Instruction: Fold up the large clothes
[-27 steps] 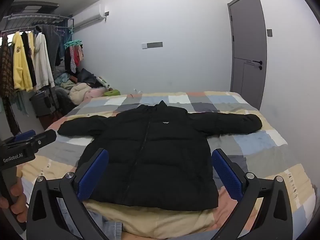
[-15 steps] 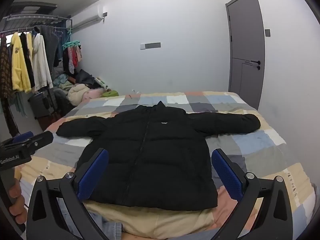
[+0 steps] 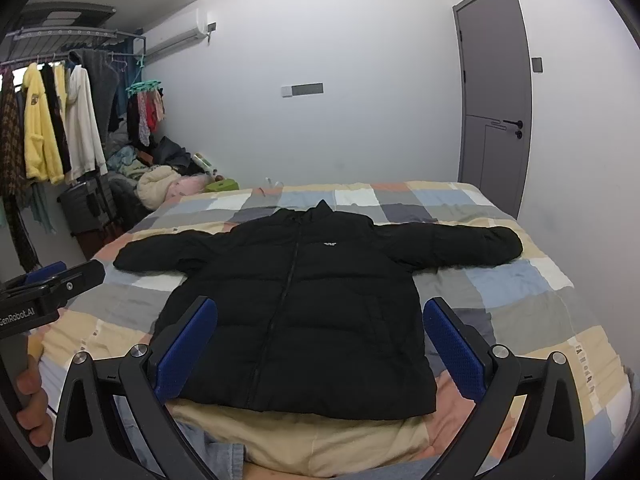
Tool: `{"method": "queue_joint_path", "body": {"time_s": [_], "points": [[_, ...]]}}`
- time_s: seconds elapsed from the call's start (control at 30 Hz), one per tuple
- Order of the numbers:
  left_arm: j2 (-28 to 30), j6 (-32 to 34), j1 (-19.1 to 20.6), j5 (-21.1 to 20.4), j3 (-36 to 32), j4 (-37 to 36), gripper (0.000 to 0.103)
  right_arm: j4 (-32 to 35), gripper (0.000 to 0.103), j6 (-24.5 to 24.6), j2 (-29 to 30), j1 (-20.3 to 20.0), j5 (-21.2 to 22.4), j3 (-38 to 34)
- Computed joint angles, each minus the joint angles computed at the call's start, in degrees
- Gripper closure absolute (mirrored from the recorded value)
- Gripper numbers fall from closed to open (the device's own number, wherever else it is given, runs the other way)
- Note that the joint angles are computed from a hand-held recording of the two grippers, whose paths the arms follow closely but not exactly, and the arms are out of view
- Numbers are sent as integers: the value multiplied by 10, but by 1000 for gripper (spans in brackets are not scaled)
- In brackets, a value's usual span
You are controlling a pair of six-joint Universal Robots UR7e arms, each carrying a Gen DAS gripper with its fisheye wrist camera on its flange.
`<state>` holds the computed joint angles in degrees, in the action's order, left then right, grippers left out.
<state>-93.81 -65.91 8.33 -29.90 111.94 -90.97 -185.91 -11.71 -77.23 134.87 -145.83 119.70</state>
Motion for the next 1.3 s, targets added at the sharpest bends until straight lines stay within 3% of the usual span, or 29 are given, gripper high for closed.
{"method": "queue_joint_path", "body": {"time_s": [1.3], "points": [[7, -4, -1, -6, -10, 13, 0, 12, 0, 11, -5, 1, -9, 9]]}}
